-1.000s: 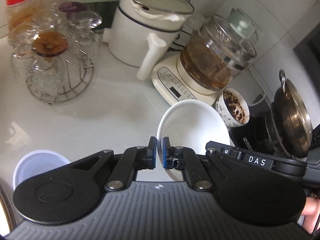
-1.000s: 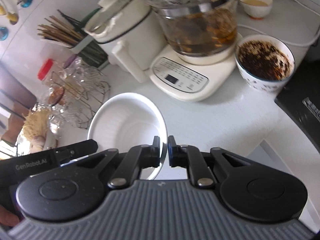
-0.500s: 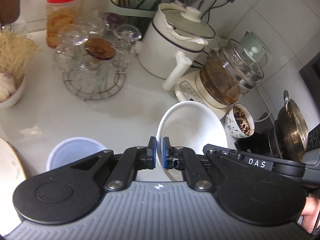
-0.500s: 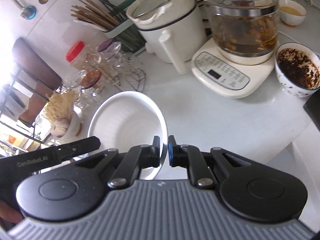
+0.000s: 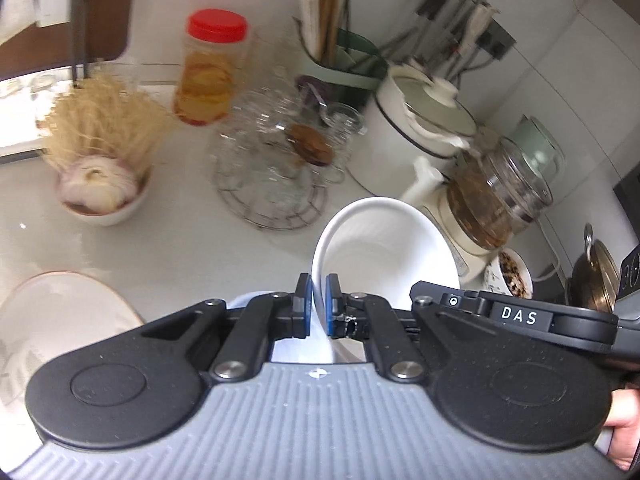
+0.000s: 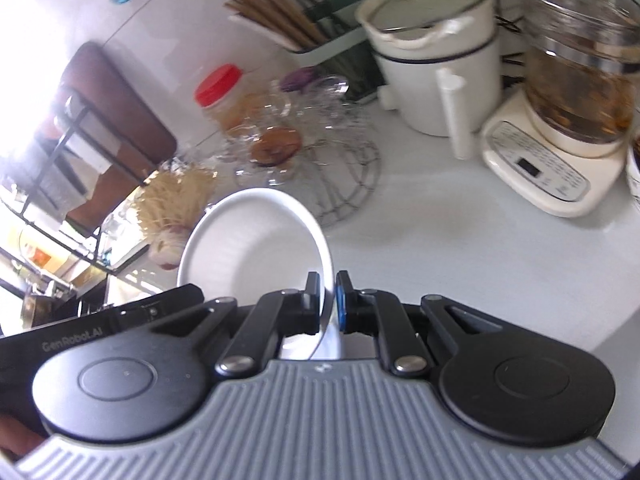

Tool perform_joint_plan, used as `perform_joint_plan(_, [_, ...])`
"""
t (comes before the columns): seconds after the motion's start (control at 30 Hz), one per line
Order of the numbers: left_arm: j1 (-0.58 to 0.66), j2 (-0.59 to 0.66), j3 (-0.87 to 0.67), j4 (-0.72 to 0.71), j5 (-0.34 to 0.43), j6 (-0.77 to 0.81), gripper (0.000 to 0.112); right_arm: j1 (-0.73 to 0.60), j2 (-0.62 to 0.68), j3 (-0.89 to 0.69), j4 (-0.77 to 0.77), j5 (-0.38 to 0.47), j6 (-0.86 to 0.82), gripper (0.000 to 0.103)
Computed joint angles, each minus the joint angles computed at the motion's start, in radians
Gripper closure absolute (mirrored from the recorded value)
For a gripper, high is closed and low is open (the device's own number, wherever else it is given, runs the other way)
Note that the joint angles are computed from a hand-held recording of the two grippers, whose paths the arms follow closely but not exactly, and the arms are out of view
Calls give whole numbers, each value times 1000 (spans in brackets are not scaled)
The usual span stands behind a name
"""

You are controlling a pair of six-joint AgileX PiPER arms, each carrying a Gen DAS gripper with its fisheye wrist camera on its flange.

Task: Organize plates and bowls
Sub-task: 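Lift the white ceramic bowl with both grippers and carry it toward the plastic bowls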

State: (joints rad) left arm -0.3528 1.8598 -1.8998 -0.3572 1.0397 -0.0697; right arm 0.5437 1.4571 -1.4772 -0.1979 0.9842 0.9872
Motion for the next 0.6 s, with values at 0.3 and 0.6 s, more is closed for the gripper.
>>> perform_joint_plan(0.3, [87, -38, 137, -40, -31, 10, 105, 47, 125, -90, 46, 52, -38, 92])
perform_joint_plan(0.6, [53, -15, 202, 25, -24, -58, 105, 53, 172, -70, 81, 86, -76, 90])
